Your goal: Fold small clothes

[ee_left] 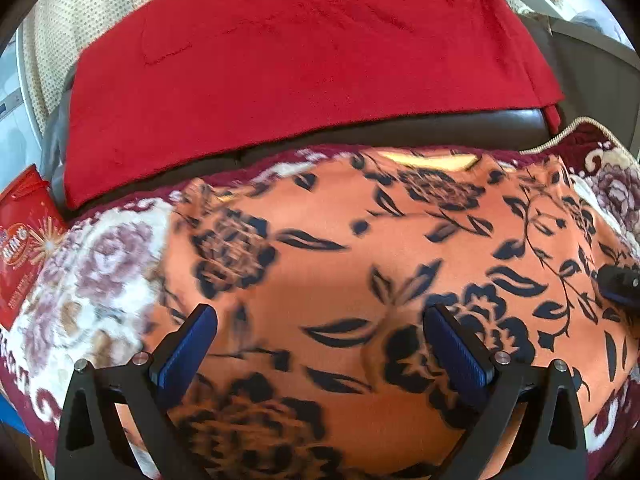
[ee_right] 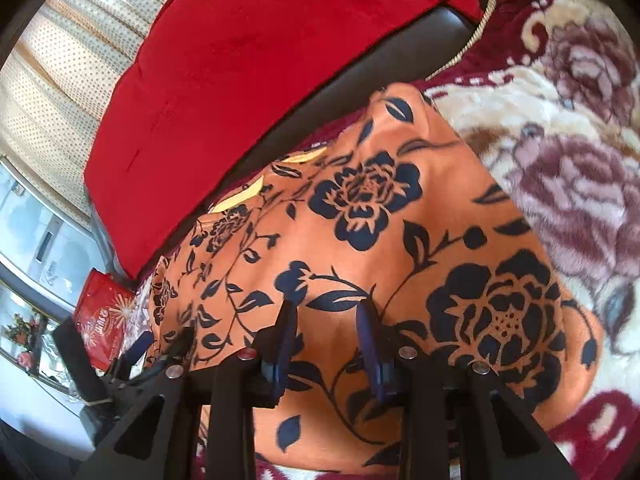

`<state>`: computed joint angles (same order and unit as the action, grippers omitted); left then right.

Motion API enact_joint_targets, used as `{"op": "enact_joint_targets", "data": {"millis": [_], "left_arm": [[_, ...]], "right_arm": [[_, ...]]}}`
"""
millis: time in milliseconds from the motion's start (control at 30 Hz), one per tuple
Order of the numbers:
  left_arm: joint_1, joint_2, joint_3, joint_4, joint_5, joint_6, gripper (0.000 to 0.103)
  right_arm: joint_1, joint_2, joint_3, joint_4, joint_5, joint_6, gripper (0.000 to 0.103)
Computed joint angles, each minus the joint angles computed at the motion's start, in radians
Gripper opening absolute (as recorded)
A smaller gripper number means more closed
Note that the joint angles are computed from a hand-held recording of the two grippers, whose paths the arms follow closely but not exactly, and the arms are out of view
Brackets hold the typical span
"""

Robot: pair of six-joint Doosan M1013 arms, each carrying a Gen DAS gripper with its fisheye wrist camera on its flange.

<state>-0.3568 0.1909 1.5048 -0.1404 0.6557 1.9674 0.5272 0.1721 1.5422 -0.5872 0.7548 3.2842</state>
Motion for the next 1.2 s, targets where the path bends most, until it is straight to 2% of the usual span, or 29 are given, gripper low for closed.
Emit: {"op": "enact_joint_targets", "data": {"millis": [67,133,267,333,367,433,533,600,633,667,700,733,800,833,933,1033,1100,1200], "left_arm": [[0.021,0.003,-0.017,0.020,-0.018,-0.038,0.103],[0.051,0.025,-0.057,0.056,0.013,-0.128,0.103],[0.101,0.102,-0.157,0.128,0.140,-0.308,0.103],[0.106,0.150,-0.208,0.171,0.242,-0.338,0.103],[0.111,0.162,-0.217,0.143,0.265,-0.319,0.103],[0.109,0.159,-0.204,0.142,0.239,-0.311,0.103],[0.087,0.139,-0.178,0.236,0.187,-0.320,0.103],[0.092,0.124,-0.168,0.229,0.157,-0.346,0.103],[0.096,0.117,-0.166,0.218,0.142,-0.348,0.103],[0.100,0.109,-0.162,0.203,0.123,-0.345,0.103],[0.105,0.096,-0.152,0.175,0.092,-0.330,0.103],[0.110,0.081,-0.139,0.131,0.055,-0.299,0.103],[0.121,0.059,-0.121,-0.003,0.019,-0.186,0.103],[0.128,0.049,-0.113,-0.111,0.024,-0.087,0.103],[0.128,0.030,-0.093,-0.276,0.058,0.081,0.103],[0.113,0.020,-0.079,-0.352,0.118,0.192,0.103],[0.095,0.013,-0.066,-0.363,0.139,0.241,0.103],[0.065,0.002,-0.044,-0.323,0.139,0.300,0.103]], "right_arm": [[-0.001,-0.005,0.012,-0.015,-0.022,0.006,0.035],[0.002,-0.007,0.018,-0.031,-0.030,0.020,0.035],[0.012,-0.004,0.015,-0.060,-0.016,0.036,0.035],[0.012,-0.003,0.016,-0.064,-0.016,0.038,0.035],[0.012,-0.005,0.018,-0.065,-0.020,0.041,0.035],[0.010,-0.009,0.026,-0.068,-0.035,0.055,0.035],[0.008,-0.021,0.040,-0.074,-0.059,0.086,0.034],[0.015,-0.040,0.061,-0.117,-0.082,0.158,0.035],[0.020,-0.050,0.075,-0.150,-0.093,0.205,0.038],[0.030,-0.065,0.095,-0.204,-0.103,0.284,0.052],[0.038,-0.076,0.110,-0.252,-0.109,0.349,0.069],[0.053,-0.092,0.136,-0.349,-0.115,0.467,0.073],[0.082,-0.118,0.178,-0.485,-0.110,0.649,0.073],[0.090,-0.126,0.190,-0.506,-0.111,0.693,0.073],[0.108,-0.146,0.232,-0.554,-0.129,0.848,0.073],[0.128,-0.154,0.268,-0.643,-0.135,1.024,0.073],[0.138,-0.154,0.275,-0.651,-0.122,1.068,0.073],[0.143,-0.151,0.269,-0.616,-0.105,1.055,0.073]]}}
